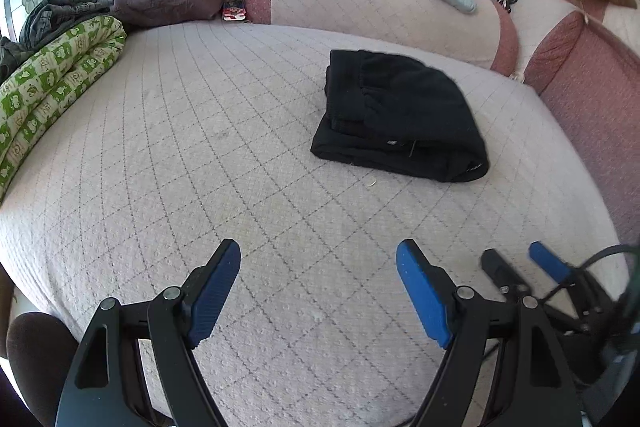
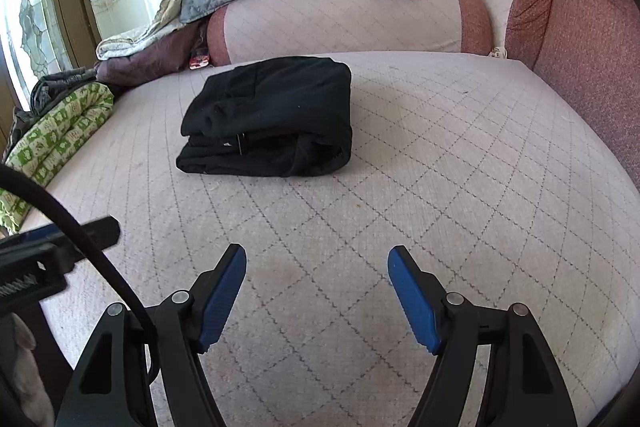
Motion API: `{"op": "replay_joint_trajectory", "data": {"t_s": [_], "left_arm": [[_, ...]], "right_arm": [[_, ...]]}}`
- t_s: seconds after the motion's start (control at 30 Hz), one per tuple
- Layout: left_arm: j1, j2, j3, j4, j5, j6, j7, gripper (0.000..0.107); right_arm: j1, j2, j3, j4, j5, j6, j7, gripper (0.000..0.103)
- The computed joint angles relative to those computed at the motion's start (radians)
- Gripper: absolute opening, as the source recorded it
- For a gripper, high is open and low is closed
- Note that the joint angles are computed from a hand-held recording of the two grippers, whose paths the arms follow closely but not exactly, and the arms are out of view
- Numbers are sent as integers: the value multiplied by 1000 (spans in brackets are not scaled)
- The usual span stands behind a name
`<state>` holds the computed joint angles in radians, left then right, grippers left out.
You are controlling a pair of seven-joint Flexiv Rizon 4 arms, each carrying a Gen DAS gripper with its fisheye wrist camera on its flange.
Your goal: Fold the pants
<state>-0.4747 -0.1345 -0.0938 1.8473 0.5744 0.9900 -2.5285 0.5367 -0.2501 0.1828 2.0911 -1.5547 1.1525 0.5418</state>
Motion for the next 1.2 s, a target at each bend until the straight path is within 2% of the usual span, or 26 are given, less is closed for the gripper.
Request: {"op": "replay_joint_trajectory", "data": {"t_s": [0.13,0.23,0.3,0.33,0.4,0.47,0.57,0.67,0.7,0.73,0.87,1.2], "left_arm": [[31,66,5,79,-88,154,25,80],[44,123,-4,75,1,159,-44,80],[56,159,-33,40,137,69,-135,84],[61,173,-60,15,231,-11,-194,84],[62,181,-107,-15,345,-152,-260,85],[55,172,-134,-30,401,-247,-295,85],[39,156,-140,-31,428,-285,-328,90],[9,138,-154,-49,488,-340,-349,91],[1,133,-153,-54,505,-346,-353,95],[-2,129,-145,-52,509,-324,-354,99],[18,114,-100,-34,444,-172,-325,99],[15,63,-59,-29,331,-112,-252,99]], "right_arm": [[15,-2,5,6,57,-45,-42,79],[26,15,7,18,91,-99,-51,79],[40,42,14,32,110,-178,-38,79],[45,56,16,38,104,-211,-26,79],[50,85,27,49,84,-266,-7,79],[53,112,41,52,50,-302,5,80],[57,128,59,50,5,-322,22,85],[56,122,66,43,-31,-289,22,85],[58,117,68,40,-33,-279,11,85],[58,110,69,35,-32,-264,-9,85],[58,86,62,21,-45,-210,-38,85],[59,64,49,14,-21,-185,-57,85]]}}
